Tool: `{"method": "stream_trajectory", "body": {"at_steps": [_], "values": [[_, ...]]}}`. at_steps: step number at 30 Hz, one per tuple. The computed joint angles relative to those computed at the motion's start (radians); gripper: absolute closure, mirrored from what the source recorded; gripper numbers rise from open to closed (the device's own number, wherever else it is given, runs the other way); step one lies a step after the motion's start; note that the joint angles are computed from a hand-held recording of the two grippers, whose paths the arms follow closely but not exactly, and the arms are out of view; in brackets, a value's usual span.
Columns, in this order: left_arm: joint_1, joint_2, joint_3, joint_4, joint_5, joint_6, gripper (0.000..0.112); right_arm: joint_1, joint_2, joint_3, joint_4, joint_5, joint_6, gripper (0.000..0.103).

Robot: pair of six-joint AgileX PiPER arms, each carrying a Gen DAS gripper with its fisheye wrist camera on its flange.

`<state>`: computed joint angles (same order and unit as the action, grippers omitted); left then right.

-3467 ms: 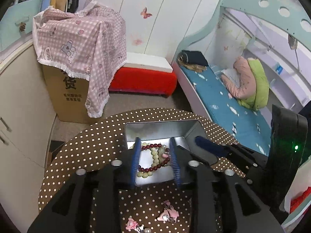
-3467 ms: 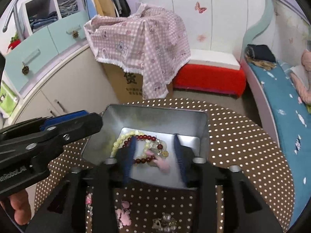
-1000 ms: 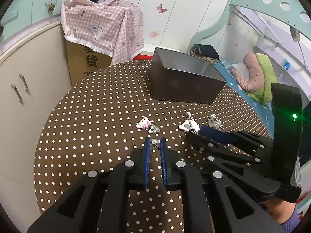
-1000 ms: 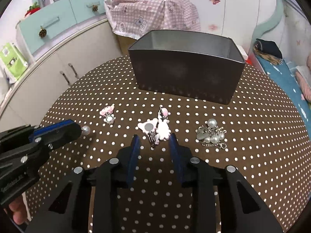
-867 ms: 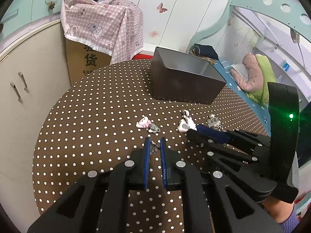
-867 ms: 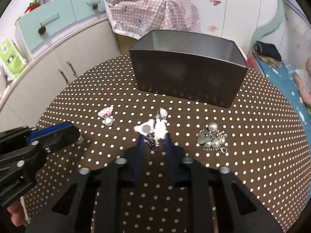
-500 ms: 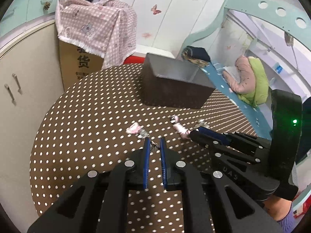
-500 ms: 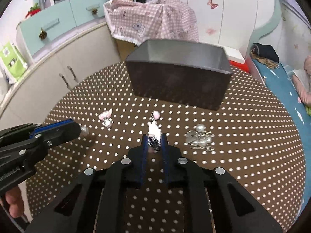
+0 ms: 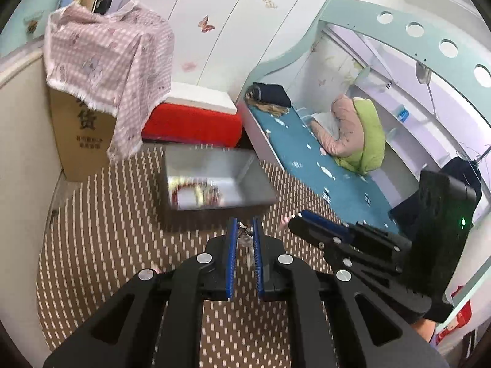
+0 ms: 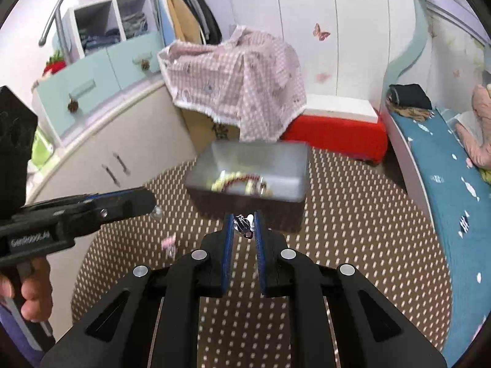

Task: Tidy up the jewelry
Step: 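Carry both pieces into the metal box and release them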

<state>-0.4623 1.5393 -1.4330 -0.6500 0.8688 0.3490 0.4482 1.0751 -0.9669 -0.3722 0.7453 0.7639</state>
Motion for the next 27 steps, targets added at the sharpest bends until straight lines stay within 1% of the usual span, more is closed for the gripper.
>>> {"method": "stream_trajectory", "body": {"at_steps": [1,5,7,13,19,27], "values": [[-0.009,0.038,-0.065,0.030,0.016,-0.039,0.104,-0.018,0.007,-0.010,0.016,-0.005,-0.020,0.089],[-0.020,0.154,-0.251,0.072,0.078,-0.121,0.104,-0.135,0.075,-0.079,0.145,-0.042,-0.177,0.089],[-0.036,0.217,-0.350,0.133,0.111,-0.187,0.104,-0.171,0.116,-0.109,0.197,-0.053,-0.234,0.089],[-0.055,0.353,-0.502,0.202,0.175,-0.265,0.103,-0.244,0.239,-0.174,0.314,-0.087,-0.357,0.089],[-0.062,0.434,-0.549,0.237,0.205,-0.291,0.103,-0.264,0.323,-0.191,0.368,-0.114,-0.407,0.089],[-0.067,0.461,-0.556,0.273,0.208,-0.311,0.103,-0.280,0.382,-0.200,0.421,-0.128,-0.457,0.089]]}}
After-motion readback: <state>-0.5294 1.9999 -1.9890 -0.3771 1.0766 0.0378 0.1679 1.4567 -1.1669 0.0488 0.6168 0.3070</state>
